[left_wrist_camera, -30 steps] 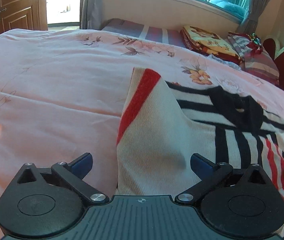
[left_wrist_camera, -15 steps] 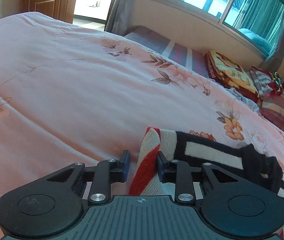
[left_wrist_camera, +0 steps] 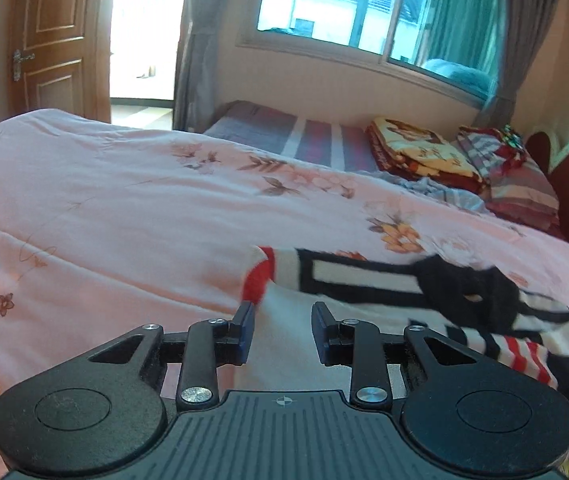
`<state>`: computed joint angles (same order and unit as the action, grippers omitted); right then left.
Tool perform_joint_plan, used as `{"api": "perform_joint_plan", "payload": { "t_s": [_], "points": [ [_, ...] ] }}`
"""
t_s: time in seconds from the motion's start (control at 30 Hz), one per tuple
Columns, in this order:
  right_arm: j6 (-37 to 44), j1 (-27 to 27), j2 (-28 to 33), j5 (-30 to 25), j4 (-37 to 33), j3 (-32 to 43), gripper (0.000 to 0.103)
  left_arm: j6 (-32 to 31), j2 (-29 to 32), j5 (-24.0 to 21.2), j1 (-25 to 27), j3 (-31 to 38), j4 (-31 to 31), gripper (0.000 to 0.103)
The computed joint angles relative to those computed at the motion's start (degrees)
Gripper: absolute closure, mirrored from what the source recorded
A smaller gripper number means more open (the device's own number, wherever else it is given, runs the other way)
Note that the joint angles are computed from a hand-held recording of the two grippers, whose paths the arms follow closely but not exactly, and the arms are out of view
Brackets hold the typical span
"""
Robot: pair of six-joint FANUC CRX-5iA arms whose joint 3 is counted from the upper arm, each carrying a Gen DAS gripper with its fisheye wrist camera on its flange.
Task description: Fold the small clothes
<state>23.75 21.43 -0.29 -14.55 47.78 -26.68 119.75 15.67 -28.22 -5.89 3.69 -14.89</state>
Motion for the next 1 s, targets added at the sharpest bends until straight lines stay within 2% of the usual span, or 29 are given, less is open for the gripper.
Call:
{"api": "perform_joint_plan", "payload": {
  "t_s": [0.07, 0.1, 0.13, 0.2, 0.3, 0.37, 0.4, 0.43, 0.5, 0.57, 0.6, 0.63, 0.67, 0.73, 0.8, 0.9, 1.0],
  "points": [
    [10.87, 2.38, 2.26, -2.26, -9.93, 4.37, 0.075, -8.18, 1.55, -0.93, 0.04, -0.27, 7.06, 0.072],
    [15.21, 3.32, 3.57, -3.34, -13.55, 6.38, 0.074, -9.18, 2.86, -2.24, 0.00, 0.66, 8.44, 0.072],
    [18.80, 4.04, 4.73, -4.33, -16.30, 8.02, 0.074, -7.83, 4.12, -3.44, 0.07, 1.82, 8.55, 0.072],
    [23.14, 4.58, 6.99, -6.19, -18.77, 10.66, 0.074, -5.25, 4.74, -0.33, 0.84, 0.94, 9.00, 0.072],
    [22.16, 3.32, 9.85, -8.23, -15.33, 11.82, 0.077, -4.70, 6.40, -1.12, 1.25, 3.40, 7.71, 0.072],
    [24.52, 1.76, 9.93, -5.99, -17.65, 11.64, 0.082, -3.69, 6.63, -0.30, 2.02, 3.20, 9.00, 0.072],
    [25.93, 1.74, 9.93, -7.02, -19.30, 12.47, 0.084, -1.33, 6.71, -0.30, 2.30, 3.39, 8.29, 0.072],
    [25.09, 1.88, 9.78, -7.84, -17.95, 12.39, 0.084, 1.59, 7.03, -0.98, 2.20, 4.24, 6.21, 0.072],
    [19.21, 2.19, 8.69, -7.51, -11.82, 10.29, 0.078, 4.49, 7.56, -1.13, 2.06, 4.92, 4.05, 0.072],
    [14.56, 1.52, 7.07, -3.42, -5.78, 6.87, 0.072, 5.83, 8.63, -2.95, 1.11, 7.32, 0.21, 0.072],
    [15.35, 1.77, 8.08, -4.80, -5.08, 7.36, 0.072, 6.70, 9.30, -4.01, 0.78, 8.66, -1.20, 0.072],
    [17.99, 2.02, 9.68, -6.93, -7.38, 8.89, 0.072, 7.47, 9.70, -4.50, 0.94, 9.34, -1.02, 0.072],
    [18.68, 1.61, 9.43, -6.06, -8.90, 8.98, 0.072, 8.27, 9.97, -4.87, 1.30, 9.73, -0.03, 0.072],
    [22.43, 2.06, 9.56, -8.60, -14.28, 11.41, 0.072, 8.66, 10.11, -5.68, 1.64, 10.14, 1.32, 0.072],
    [22.60, 2.26, 8.00, -8.42, -14.91, 10.70, 0.073, 8.36, 9.00, -7.68, 0.55, 10.21, -0.78, 0.072],
    [22.88, 2.58, 4.48, -5.65, -15.05, 7.58, 0.071, 4.30, 3.64, -3.81, -0.23, 3.55, 1.15, 0.072],
    [27.79, 4.13, 3.01, -6.22, -19.48, 7.32, 0.071, -0.01, -0.21, -1.98, -2.23, -1.23, 2.49, 0.072]
  ]
}}
